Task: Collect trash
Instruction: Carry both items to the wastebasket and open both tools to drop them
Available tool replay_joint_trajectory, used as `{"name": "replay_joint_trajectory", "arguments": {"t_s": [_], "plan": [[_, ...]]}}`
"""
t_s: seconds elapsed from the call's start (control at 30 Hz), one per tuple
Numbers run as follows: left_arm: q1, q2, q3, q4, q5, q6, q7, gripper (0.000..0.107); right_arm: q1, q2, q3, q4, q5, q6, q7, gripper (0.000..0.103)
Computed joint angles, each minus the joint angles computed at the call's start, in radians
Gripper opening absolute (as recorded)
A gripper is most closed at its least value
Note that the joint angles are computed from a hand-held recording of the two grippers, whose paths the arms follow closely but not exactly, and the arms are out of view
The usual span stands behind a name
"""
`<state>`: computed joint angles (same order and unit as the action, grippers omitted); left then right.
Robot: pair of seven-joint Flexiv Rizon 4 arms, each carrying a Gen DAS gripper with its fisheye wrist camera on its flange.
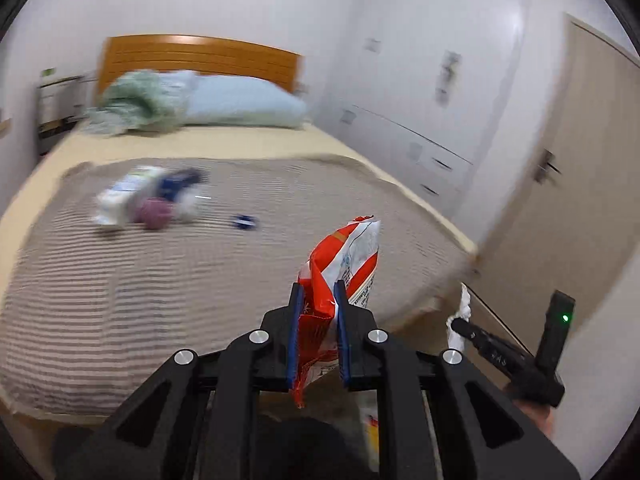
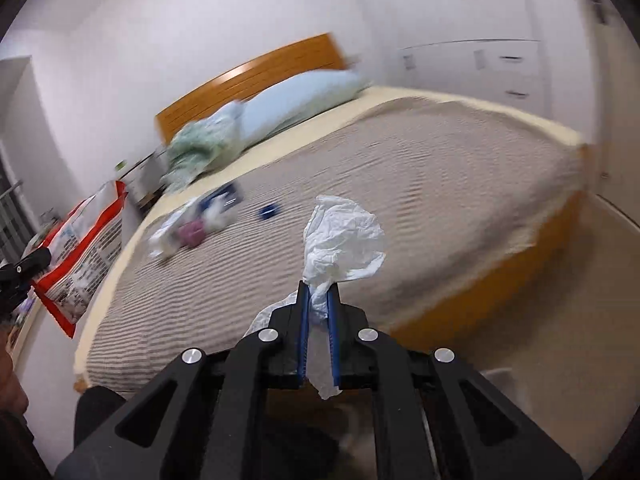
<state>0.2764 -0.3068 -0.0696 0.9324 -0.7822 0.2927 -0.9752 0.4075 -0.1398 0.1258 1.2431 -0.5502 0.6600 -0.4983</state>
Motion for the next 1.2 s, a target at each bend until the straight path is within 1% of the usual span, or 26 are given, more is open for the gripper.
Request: {"name": "replay_joint_trajectory", "arguments": {"t_s": [0.03,0.1,0.2,0.27,0.33,0.4,0.47,0.53,0.6,0.67,0.73,0.77,0.8,0.83,0.87,0.9,0.93,1.0,1.07,1.1,1.17,1.2], "plan": [[-0.02,0.018,-0.016,0.018,-0.003,-0.036,0.011,0.013,-0.015,0.042,0.0,0.051,0.0,0.004,0.008,0.009],[-0.058,0.034,-0.025,0.037,0.014,-0.083,0.027,0.013,-0.067,0.153,0.01,0.194,0.001,0.002,0.042,0.009],[-0.151,0.044,-0.034,0.077,0.104,-0.162,0.058,0.013,-0.147,0.269,0.031,0.365,0.049,0.003,0.079,0.009],[-0.22,0.009,-0.043,0.07,0.205,-0.237,0.066,0.013,-0.196,0.335,0.041,0.483,0.103,0.006,0.109,0.009],[-0.293,-0.04,-0.043,0.052,0.326,-0.294,0.046,0.013,-0.229,0.391,0.052,0.587,0.16,0.022,0.133,0.009],[-0.376,-0.104,-0.037,0.034,0.464,-0.337,0.02,0.013,-0.244,0.421,0.062,0.661,0.216,0.031,0.154,0.009],[-0.44,-0.15,-0.027,0.027,0.564,-0.368,-0.007,0.013,-0.245,0.445,0.067,0.73,0.286,0.036,0.156,0.009],[-0.496,-0.204,-0.019,0.02,0.644,-0.398,-0.025,0.013,-0.237,0.435,0.07,0.765,0.339,0.044,0.159,0.009],[-0.53,-0.243,-0.01,0.014,0.686,-0.415,-0.05,0.013,-0.228,0.432,0.069,0.797,0.388,0.049,0.158,0.009],[-0.559,-0.282,-0.005,0.018,0.711,-0.447,-0.084,0.013,-0.222,0.426,0.065,0.83,0.433,0.063,0.154,0.009],[-0.573,-0.288,-0.003,0.066,0.704,-0.433,-0.124,0.013,-0.219,0.422,0.066,0.849,0.455,0.067,0.162,0.009],[-0.577,-0.288,-0.005,0.099,0.684,-0.421,-0.164,0.015,-0.217,0.419,0.066,0.859,0.469,0.068,0.166,0.009],[-0.601,-0.275,0.011,0.142,0.664,-0.41,-0.203,0.027,-0.215,0.414,0.065,0.864,0.478,0.066,0.171,0.009],[-0.597,-0.28,-0.006,0.153,0.671,-0.419,-0.245,0.036,-0.214,0.419,0.063,0.874,0.489,0.062,0.168,0.009],[-0.598,-0.295,-0.013,0.145,0.668,-0.461,-0.254,0.052,-0.212,0.414,0.06,0.878,0.503,0.058,0.165,0.009],[-0.599,-0.308,-0.022,0.13,0.669,-0.493,-0.246,0.055,-0.211,0.407,0.056,0.877,0.509,0.054,0.161,0.009],[-0.603,-0.307,-0.026,0.135,0.681,-0.503,-0.221,0.055,-0.21,0.401,0.051,0.874,0.515,0.046,0.154,0.009],[-0.606,-0.283,-0.021,0.151,0.707,-0.463,-0.181,0.055,-0.21,0.388,0.042,0.866,0.526,0.036,0.133,0.009],[-0.606,-0.273,-0.013,0.133,0.723,-0.423,-0.179,0.055,-0.205,0.369,0.042,0.862,0.537,0.042,0.121,0.009],[-0.592,-0.276,-0.014,0.118,0.708,-0.413,-0.178,0.055,-0.204,0.376,0.045,0.869,0.544,0.04,0.116,0.009],[-0.55,-0.272,-0.025,0.082,0.631,-0.384,-0.186,0.057,-0.197,0.354,0.04,0.858,0.557,0.045,0.09,0.009],[-0.53,-0.266,-0.029,0.076,0.597,-0.362,-0.189,0.062,-0.195,0.338,0.035,0.851,0.566,0.05,0.072,0.009]]}}
